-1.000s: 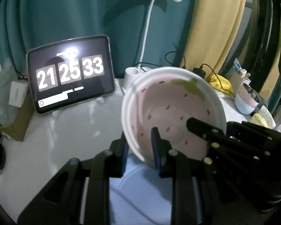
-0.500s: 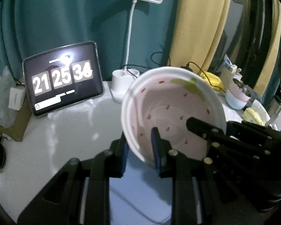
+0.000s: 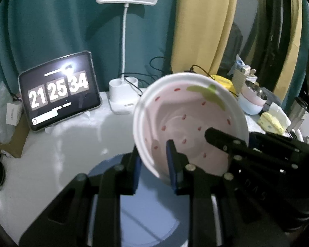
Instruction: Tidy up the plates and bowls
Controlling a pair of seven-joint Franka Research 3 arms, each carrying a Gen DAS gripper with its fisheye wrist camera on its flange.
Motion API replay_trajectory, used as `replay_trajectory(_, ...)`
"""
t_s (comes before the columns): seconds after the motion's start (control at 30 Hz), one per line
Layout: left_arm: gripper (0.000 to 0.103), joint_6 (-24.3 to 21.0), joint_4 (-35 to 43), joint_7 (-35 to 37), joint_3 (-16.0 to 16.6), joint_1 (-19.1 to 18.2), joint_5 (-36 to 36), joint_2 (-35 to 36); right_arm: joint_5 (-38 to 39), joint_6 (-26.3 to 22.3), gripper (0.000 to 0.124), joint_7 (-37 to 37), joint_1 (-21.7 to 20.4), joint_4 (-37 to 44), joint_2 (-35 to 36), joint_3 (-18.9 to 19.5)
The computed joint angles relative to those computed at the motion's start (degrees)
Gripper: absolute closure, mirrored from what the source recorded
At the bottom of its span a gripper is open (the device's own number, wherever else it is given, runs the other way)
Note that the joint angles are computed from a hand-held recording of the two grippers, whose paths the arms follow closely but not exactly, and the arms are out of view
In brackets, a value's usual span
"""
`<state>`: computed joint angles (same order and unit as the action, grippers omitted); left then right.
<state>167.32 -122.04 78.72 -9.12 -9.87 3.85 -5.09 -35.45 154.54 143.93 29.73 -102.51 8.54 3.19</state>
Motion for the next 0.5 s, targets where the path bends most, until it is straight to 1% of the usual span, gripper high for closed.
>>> replay_trajectory(0.2, 0.08, -0.5, 0.3, -1.5, -0.9, -0.4, 1.9, 0.0, -0.6, 1.6, 0.1, 1.3, -1.2, -3.5, -2.6, 0.1)
replay_trajectory(0.5, 0.079, -1.7, 1.4, -3.9, -2.1, -1.5, 4.9, 0.8, -1.1, 3.5, 0.1, 3.1, -4.5, -8.7, -6.4, 1.5)
